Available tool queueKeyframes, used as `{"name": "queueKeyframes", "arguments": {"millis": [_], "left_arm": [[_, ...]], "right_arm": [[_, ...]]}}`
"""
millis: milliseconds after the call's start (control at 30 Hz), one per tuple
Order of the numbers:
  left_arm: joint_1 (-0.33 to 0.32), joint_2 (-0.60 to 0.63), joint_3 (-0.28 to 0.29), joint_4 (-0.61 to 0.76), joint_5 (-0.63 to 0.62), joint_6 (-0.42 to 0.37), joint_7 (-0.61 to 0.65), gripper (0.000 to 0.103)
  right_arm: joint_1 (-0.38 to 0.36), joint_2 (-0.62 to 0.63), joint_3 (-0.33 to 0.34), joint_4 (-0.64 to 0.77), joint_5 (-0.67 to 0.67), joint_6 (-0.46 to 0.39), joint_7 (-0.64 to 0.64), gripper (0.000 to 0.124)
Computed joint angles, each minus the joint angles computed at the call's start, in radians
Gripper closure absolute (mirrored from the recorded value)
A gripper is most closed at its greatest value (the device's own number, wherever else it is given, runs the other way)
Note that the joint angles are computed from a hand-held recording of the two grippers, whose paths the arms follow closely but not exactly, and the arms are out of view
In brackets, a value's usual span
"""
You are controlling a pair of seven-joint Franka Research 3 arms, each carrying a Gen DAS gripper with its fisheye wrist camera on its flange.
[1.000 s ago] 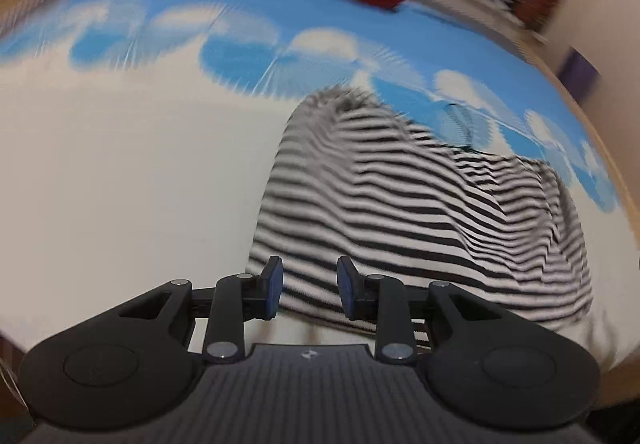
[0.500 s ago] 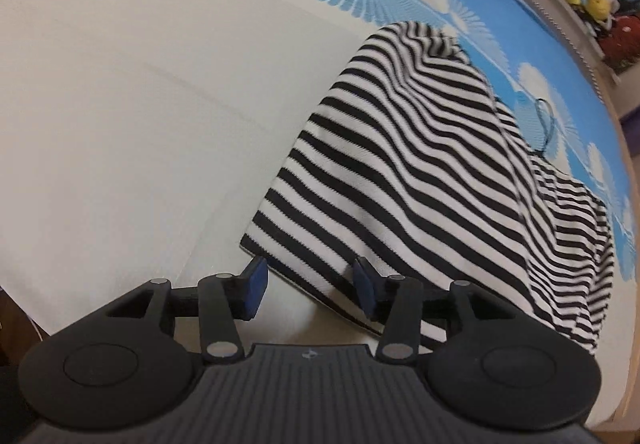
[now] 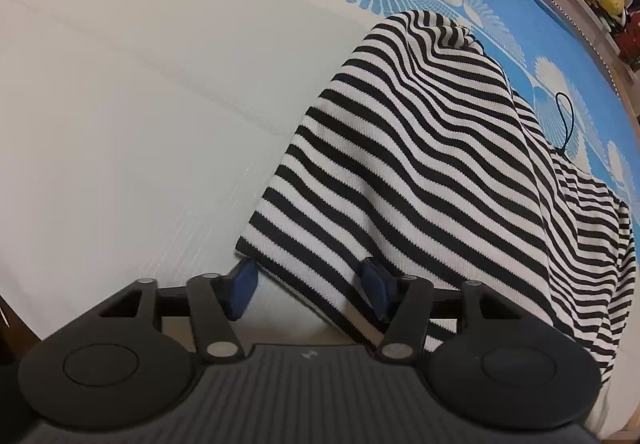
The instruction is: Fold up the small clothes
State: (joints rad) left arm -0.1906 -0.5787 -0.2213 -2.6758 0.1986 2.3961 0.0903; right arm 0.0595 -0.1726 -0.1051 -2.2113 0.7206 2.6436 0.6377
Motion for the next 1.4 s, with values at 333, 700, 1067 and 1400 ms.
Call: {"name": "queueKeyframes", "arguments": {"millis": [333, 700, 1067, 1400], "left_arm": [[0.019, -0.092, -0.080, -0.012, 0.136, -0.012, -0.062, 0.094], [-0.031, -0.050, -0.114, 0.143, 0.187, -0.439, 0.032, 0.096], [-0.162, 0.664, -0.342, 0.876, 0.896, -0.487, 0.219, 0.097], [-0.190, 0.858, -0.313, 0.922, 0.736, -0.012, 0.414, 0.068]], "right_arm": [[-0.007, 0.011, 0.011, 0.008, -0.025, 0.040, 0.122, 0.048], [-0.001, 0.032, 0.016, 0.020, -0.018, 0.175, 0.219, 0.048], [0.019, 0.084, -0.055, 0.060, 0.189, 0.489, 0.108, 0.049], [-0.057, 0.108, -0.041, 0.125, 0.343, 0.201, -0.051, 0.049]]}}
